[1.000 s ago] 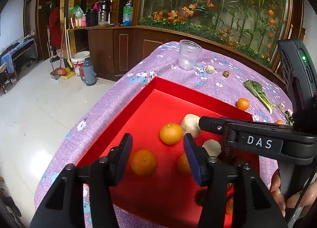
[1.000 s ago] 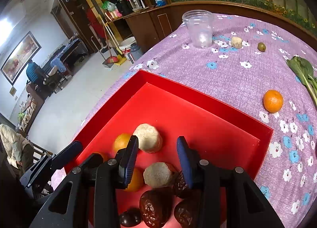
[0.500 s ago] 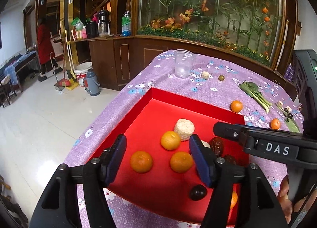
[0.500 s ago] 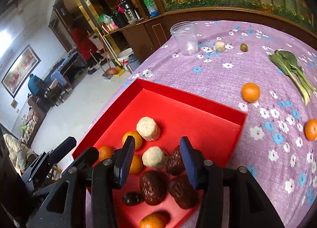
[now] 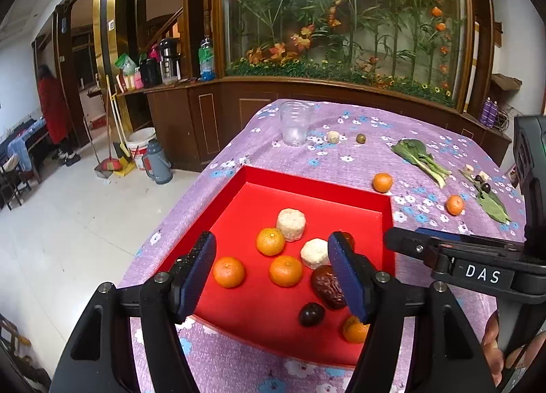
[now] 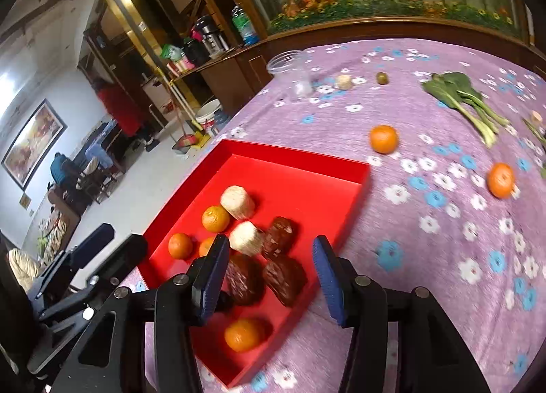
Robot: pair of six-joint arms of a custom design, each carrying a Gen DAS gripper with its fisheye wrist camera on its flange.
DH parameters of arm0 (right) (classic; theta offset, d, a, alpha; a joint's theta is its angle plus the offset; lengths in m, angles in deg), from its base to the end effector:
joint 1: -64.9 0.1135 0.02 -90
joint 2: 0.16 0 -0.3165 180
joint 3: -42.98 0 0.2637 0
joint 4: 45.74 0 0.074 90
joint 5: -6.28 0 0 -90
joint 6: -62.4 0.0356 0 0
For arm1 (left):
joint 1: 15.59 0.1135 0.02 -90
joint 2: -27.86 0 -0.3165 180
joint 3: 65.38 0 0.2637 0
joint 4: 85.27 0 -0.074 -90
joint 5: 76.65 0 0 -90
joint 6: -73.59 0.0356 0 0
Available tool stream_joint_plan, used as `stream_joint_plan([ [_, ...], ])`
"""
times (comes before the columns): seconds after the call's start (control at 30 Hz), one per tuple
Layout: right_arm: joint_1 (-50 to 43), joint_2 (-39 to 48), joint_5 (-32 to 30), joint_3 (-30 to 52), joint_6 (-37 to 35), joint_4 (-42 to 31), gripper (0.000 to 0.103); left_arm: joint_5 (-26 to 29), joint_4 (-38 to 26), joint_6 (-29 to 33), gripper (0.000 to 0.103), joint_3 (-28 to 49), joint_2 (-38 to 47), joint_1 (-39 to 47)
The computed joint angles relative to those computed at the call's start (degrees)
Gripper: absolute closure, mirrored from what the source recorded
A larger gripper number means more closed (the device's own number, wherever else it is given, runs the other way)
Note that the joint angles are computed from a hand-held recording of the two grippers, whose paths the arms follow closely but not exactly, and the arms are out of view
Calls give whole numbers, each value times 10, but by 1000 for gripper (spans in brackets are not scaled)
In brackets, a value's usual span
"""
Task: Organize fruits
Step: 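Swing both open tools back over the last mandarins on the cloth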
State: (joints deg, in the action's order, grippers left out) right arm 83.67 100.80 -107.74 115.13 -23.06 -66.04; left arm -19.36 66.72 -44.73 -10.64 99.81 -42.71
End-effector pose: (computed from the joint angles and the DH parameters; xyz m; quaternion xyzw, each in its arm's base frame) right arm 0.3560 0.1363 0.2166 -0.1856 0.9004 0.2600 0.2952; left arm 0.2287 -0.0955 0.2626 -0.1165 0.8860 0.0605 0.4447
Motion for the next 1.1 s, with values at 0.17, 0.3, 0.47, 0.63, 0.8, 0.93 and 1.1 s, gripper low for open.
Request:
stream_joint_plan([
  [0.17, -46, -41, -13, -44, -13, 8, 48, -10, -21, -8, 33, 0, -45, -33],
  [0.3, -120, -91, -9, -45, -57, -19, 48, -27, -38, -4, 25, 0, -84, -64],
  [0.47, -246, -156, 18, 18, -109, -65, 48, -13, -64, 18, 25, 39, -101, -75],
  [0.63, -319, -164, 21, 141, -119, -109, 41, 45, -89, 86, 25, 134, -81, -50],
  [0.8, -325, -140, 40, 244, -115, -126, 29, 75, -88, 167, 13, 267, 13, -22],
  [0.93, -306, -104, 18, 239, -97, -116, 28, 130, -93, 161, 13, 337, 112, 10],
  [1.1, -273, -39, -4, 180, -91, -89, 29, 212, -95, 128, 13, 389, 239, 40],
])
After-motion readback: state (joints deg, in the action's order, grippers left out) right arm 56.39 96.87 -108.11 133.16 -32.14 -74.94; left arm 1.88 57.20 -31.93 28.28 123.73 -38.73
